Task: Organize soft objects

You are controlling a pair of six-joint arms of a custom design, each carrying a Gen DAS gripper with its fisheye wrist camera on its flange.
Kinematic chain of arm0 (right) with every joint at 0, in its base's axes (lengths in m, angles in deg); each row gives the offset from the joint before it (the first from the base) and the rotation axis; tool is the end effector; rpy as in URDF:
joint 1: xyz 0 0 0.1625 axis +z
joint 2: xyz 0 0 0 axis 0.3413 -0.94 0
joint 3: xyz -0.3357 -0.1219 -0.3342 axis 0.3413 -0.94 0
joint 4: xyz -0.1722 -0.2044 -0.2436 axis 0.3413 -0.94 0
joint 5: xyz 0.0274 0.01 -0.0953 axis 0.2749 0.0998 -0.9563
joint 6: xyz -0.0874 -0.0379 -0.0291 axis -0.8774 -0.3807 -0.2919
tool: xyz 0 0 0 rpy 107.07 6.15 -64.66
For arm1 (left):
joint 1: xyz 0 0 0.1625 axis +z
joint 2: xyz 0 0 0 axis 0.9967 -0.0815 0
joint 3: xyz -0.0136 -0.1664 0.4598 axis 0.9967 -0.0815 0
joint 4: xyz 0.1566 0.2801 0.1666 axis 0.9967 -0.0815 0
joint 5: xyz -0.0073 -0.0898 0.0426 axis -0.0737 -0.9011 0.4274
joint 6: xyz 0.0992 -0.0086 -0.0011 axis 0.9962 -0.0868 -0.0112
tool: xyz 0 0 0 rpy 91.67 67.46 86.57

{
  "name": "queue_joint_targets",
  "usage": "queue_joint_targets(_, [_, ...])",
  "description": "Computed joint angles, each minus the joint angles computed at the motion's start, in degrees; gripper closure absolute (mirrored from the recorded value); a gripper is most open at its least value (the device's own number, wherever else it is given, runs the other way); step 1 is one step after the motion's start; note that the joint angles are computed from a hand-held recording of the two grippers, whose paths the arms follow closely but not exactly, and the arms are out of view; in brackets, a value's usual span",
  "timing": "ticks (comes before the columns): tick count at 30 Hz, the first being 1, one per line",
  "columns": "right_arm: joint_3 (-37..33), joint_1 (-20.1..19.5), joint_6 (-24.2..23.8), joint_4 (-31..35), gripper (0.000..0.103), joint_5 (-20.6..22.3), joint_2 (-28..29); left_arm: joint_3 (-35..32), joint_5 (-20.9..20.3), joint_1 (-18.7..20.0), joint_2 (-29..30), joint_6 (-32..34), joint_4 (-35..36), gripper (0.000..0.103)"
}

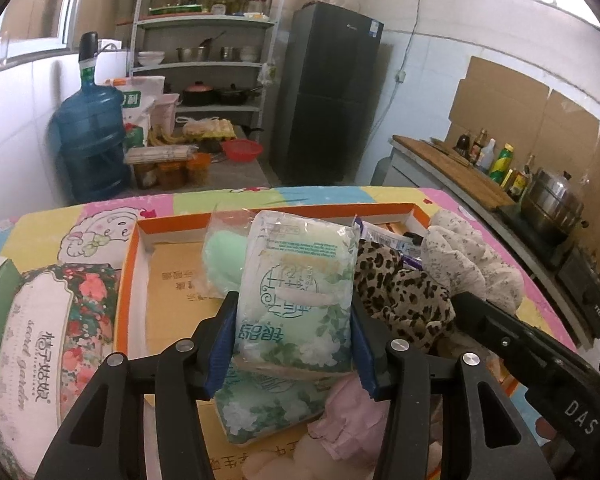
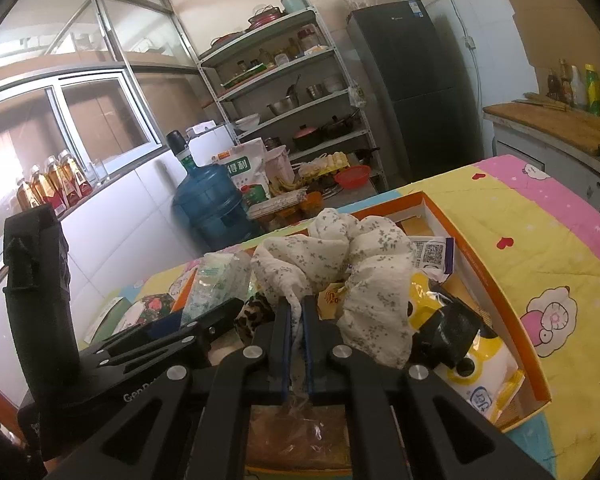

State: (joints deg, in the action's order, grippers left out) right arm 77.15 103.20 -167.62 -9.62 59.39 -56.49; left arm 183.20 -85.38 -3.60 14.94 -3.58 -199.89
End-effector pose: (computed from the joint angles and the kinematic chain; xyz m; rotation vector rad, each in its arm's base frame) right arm 0.3754 -0.4820 -0.1480 -0.1372 -2.1788 1.5411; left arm 0.0467 -0.6528 0.2713 1.2472 2.5807 -0.6254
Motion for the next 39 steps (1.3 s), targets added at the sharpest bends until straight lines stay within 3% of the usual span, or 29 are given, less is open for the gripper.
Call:
queue_joint_targets(5, [0.63,-0.11,-0.24,-1.21,0.09,-0.78,-0.23,-0.27,-1.14,0.53,-0.14,0.24,0.73,0.044])
queue_joint_targets(7, [0.72,-0.02,-0.8,-1.91,0.076,-0.71,-0.24,0.01,-1.53,0.68,-0.41,0.63,0.8,0.042])
queue_joint_targets(9, [0.98,0.18,-1.61,-2.94,0.055,-0.96,-0.29,0.59,-1.88,0.69,-0.74,1.04,0.0,0.042])
queue_joint_targets(10, [0.96,0.31,-2.08,-3.35,0.053,-0.99,-0.27,1.17,-2.31,0.73,-1.03,1.49,-1.15,0.042])
queue_joint_targets(29, [-2.16,4.91,-10.43,-6.07,0.052,5.47,1.16,6.56,-6.94,1.84,-7.52,2.53,-8.01,0.042])
queue_joint_targets(39, [-10.56,7.22,-10.5,1.35,0.052,6.83,4.78,5.13,-7.92,5.18,-10.84,2.99,-6.99,0.042])
